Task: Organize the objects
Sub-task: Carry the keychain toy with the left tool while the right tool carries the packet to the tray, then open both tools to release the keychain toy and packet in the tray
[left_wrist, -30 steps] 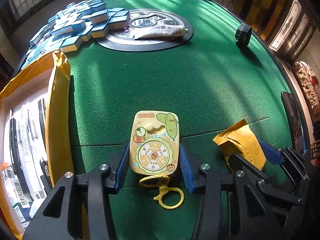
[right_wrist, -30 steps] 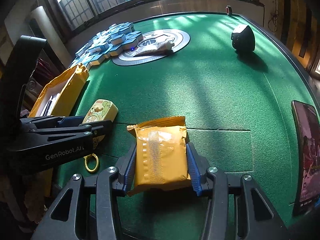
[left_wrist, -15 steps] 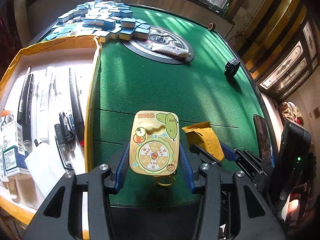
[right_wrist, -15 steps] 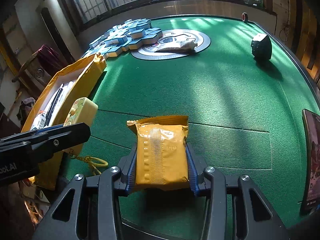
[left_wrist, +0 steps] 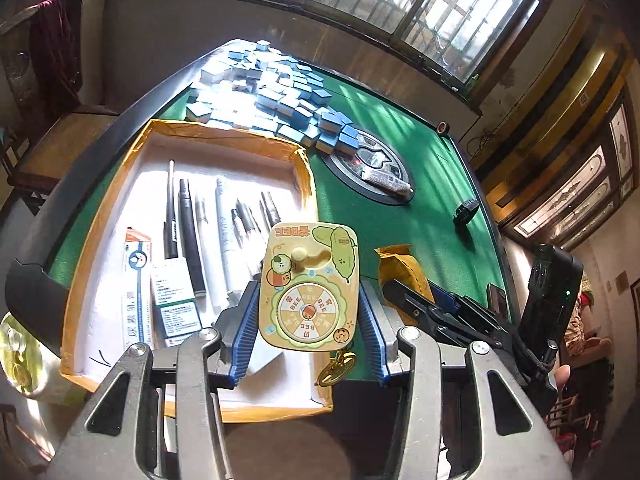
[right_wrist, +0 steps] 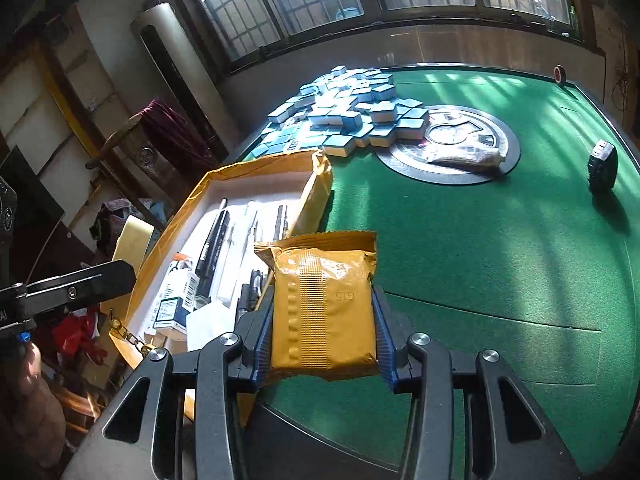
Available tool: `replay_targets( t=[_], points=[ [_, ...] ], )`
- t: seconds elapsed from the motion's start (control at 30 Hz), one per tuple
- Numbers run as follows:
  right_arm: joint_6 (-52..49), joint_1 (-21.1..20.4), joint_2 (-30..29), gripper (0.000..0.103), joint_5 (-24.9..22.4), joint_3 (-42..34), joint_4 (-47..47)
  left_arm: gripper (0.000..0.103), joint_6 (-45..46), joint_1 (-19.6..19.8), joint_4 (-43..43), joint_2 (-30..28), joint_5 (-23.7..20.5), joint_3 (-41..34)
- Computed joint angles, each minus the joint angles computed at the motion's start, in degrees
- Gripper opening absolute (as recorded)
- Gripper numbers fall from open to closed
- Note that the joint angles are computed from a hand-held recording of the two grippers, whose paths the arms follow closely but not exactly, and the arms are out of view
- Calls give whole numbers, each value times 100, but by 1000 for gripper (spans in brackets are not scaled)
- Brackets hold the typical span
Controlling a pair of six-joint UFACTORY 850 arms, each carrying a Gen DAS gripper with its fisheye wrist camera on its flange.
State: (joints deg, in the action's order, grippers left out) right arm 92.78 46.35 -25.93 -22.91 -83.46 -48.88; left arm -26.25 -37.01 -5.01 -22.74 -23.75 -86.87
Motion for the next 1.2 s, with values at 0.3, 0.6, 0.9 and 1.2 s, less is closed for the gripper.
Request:
replay_targets(
  t=[0.3,0.6,0.9,1.2],
  points=[
    [-3144,-308,-1269,39,197,-1819,2860,45,-787,616,616,-494,-242,-432],
    [-4154,-492,-2287,39,-725,-3424,3710,45,101,958,-218,-1093,-498,-997],
    [-4364,-561,-3289,39,-1823,-4945,3670,45,888,1205,-731,-1525,-784,-1408],
    [-4577,-560,-4241,39,-2831,-6563,3586,45,623,1116,-195,-1936,-1156,-1854]
  ],
)
